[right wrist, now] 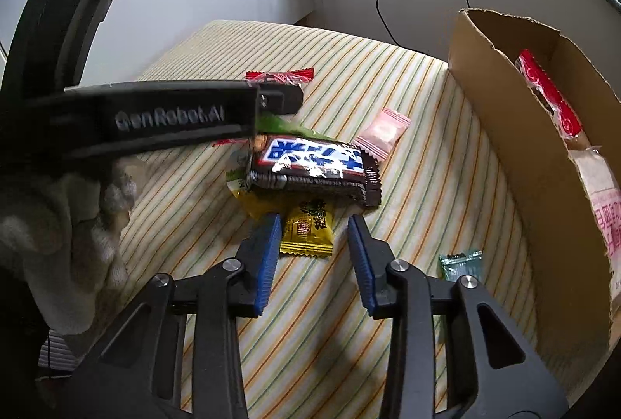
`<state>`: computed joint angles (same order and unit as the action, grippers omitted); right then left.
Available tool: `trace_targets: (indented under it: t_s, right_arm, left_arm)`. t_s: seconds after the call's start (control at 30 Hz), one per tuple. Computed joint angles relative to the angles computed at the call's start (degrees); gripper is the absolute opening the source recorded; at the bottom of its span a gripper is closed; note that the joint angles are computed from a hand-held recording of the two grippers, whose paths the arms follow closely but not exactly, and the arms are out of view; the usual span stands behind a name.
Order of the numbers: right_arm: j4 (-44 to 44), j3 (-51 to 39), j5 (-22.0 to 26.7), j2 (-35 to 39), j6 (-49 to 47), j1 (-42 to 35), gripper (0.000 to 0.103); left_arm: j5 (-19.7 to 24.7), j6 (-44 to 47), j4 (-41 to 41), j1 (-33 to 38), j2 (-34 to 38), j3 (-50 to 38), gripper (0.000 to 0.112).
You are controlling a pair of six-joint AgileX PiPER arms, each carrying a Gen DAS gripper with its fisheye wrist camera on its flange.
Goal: Organize snacks
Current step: 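Grasp the red-wrapped dried-fruit bag with the left tool, then carry the dried-fruit bag over the box with the left tool while the right tool grasps the yellow candy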
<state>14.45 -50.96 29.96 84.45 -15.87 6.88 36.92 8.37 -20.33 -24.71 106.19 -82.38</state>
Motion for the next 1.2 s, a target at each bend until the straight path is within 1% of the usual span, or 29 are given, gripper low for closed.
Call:
trace_targets:
  t_s: [0.03,0.07,0.1,0.17,0.2,0.3,0.43,0.63,0.83,1.0,1.2]
  right_arm:
    - [-0.88,0.14,-0.24,-0.04,0.78,0.48,0.037]
    - [-2.24,0.18,-0.64,0.05,1.76,1.08,0.037]
    - [-3.94,0.27,-1.01,0.04,3.02,1.75,0.037]
    - [-6.8,0.61,-1.57,-0.17,5.25,2.76,0.033]
    - [-7.91,0.81,-1.71,-0.39,6.28,3.12,0.028]
    - [-8.27,1.42,-1.68,-1.16,6.94,3.5,0.027]
    - [-5.72,1.46,-1.84,-0.75,3.68,2.2,0.026]
    - [-1.32,3.47,-0.66,-3.39,-0.88,0.85,0.025]
    - [2.68,5.36,0.79,-7.52,-4.77,-1.24,0.025]
    - [2.66,6.28,2.13,-11.67,-4.89,-2.04,0.025]
    - [4.72,6.1,4.54,-15.71,-7.23,-4.88,0.025]
  left_arm:
    - [-0.22,0.01,-0.05,0.01,0.2,0.07,0.042]
    - [-0.54,0.09,0.0,0.05,0.27,0.22,0.036]
    - [-1.0,-0.31,0.43,0.08,0.29,0.47,0.034]
    - [-1.48,0.5,-0.52,0.54,0.09,0.98,0.033]
    - [-1.72,0.57,-0.45,0.62,-0.1,1.28,0.033]
    - [-2.61,-0.32,1.27,0.29,-0.68,1.99,0.032]
    - [-3.39,-0.19,1.03,0.61,-1.74,3.18,0.032]
    - [-3.94,0.19,0.93,0.79,-3.45,4.59,0.032]
    - [-4.39,0.53,0.29,1.12,-5.62,5.96,0.032]
    - [-4.36,0.83,-0.22,1.1,-7.58,6.67,0.032]
    - [-4.09,0.9,-0.78,-0.18,-8.54,6.14,0.032]
